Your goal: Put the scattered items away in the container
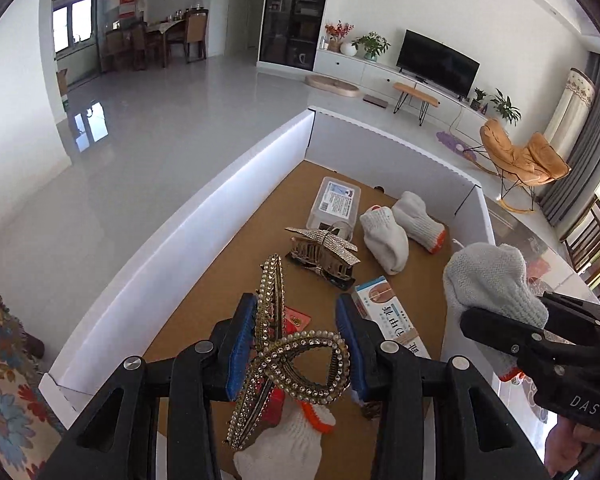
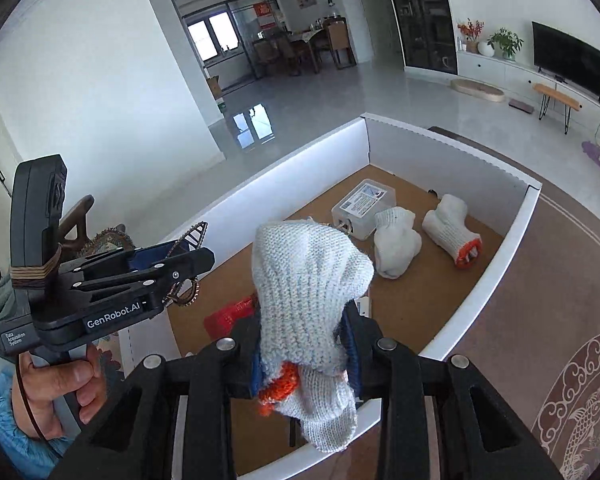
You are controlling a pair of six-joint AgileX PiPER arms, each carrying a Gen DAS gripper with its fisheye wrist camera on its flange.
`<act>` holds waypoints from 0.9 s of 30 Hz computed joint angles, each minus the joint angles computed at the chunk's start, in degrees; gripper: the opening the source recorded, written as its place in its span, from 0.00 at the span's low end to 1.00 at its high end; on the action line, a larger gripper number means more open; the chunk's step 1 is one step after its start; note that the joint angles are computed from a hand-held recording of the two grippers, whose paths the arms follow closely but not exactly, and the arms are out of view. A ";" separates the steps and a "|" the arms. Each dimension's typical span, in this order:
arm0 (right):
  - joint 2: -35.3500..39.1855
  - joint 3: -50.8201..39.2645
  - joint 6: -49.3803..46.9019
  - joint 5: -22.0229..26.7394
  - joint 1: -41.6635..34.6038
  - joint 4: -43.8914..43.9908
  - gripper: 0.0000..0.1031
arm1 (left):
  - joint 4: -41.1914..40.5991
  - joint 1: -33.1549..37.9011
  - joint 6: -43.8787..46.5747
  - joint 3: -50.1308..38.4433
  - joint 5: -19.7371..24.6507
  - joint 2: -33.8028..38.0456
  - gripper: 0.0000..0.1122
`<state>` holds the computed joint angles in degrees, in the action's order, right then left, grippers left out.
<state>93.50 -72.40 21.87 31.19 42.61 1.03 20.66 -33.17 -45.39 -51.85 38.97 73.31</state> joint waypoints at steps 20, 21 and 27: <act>9.90 -17.98 -1.86 19.54 -1.47 -7.17 0.64 | 15.57 -17.55 -26.03 -9.88 26.75 1.11 0.92; 9.32 -17.66 -1.64 19.82 -1.49 -7.82 0.64 | 15.94 -18.69 -26.94 -10.88 28.19 1.19 0.92; 7.31 -15.28 -1.37 19.12 -1.47 -8.77 0.64 | 14.96 -20.20 -28.94 -12.79 29.19 0.53 0.92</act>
<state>100.81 -87.67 20.51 50.30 41.14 -7.74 35.62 -53.37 -74.33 -64.64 68.16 73.84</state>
